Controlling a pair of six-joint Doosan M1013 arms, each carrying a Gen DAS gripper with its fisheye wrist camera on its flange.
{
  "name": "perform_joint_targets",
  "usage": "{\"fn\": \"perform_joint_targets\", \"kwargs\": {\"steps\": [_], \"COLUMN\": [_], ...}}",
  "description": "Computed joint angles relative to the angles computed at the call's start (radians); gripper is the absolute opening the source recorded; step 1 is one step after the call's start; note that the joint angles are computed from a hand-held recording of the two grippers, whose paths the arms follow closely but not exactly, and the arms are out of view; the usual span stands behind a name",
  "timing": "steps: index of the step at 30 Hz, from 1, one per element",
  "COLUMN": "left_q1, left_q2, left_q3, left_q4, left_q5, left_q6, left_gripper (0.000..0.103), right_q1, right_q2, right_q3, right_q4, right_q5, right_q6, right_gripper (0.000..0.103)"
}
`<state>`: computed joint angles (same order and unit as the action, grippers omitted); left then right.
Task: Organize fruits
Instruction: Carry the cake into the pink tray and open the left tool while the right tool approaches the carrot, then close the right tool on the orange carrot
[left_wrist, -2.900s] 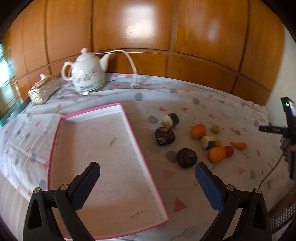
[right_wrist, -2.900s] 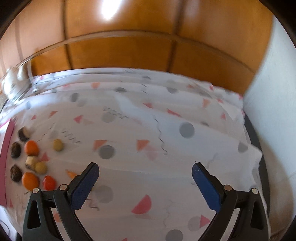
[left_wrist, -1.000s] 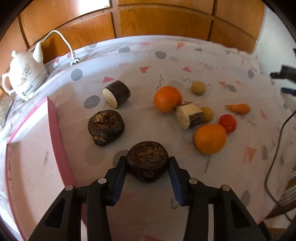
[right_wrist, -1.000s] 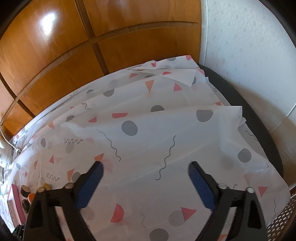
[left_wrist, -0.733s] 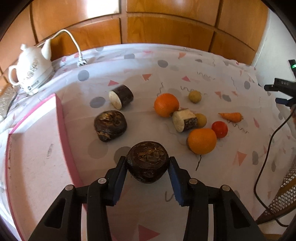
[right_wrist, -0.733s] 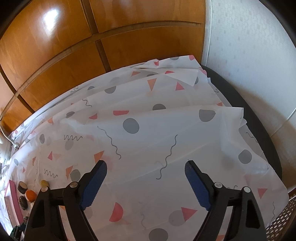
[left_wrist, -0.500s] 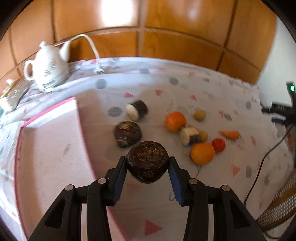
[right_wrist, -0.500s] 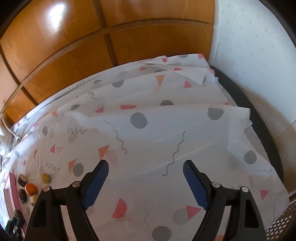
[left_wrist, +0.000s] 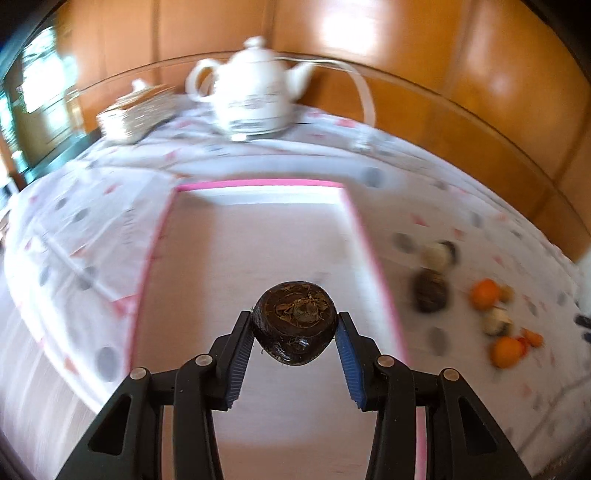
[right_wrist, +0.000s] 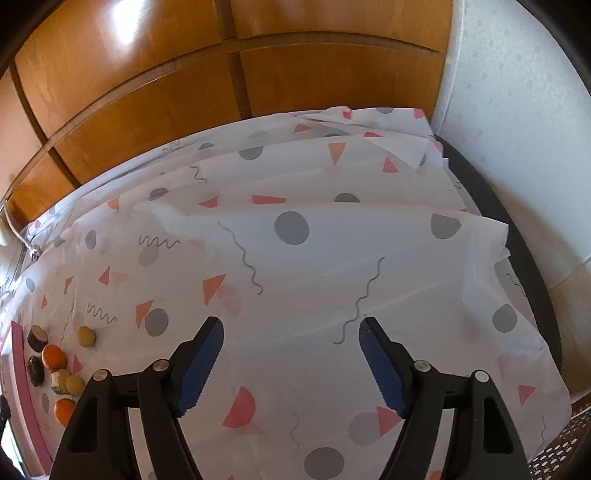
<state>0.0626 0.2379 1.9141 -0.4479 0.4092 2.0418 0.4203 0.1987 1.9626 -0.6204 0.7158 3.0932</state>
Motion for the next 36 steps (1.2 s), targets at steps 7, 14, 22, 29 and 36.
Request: {"fn": "perform_joint_targets", "kwargs": {"steps": [7,14,22,29,36], "left_q1": [0.031,0.036,0.037,0.043,0.06], "left_q2": [0.02,0.024,0.017,-0.011,-0.051], "left_q3": [0.001,0.009,0.021,0.045,0.072], "left_q4": [0.164,0.264,0.305,0.251,0.107], "left_q5": [-0.03,-0.04,-0.05,-0.077,-0.095], "left_q6": [-0.221,-0.353,-0.397,-0.331,-0.178], "left_gripper": [0.045,0.046,0.046,0.056,0.07], "right_q1": [0.012,0.023,0.052,0.088,0.104], "right_q2": [0.024,0.042,0.062,0.109,0.164], "right_q3": [-0.022,-0.037,-0.06,-0.11,-0.159], "right_q4": [0.04,0.087,0.177,0.241,0.234], "right_q5": [-0.04,-0.104,-0.213,-0.194,-0.128], "right_q6": [-0.135,-0.284,-0.533,-0.738,-0.83], "right_gripper": [0.066,0.048,0.037,0.036,0.036]}}
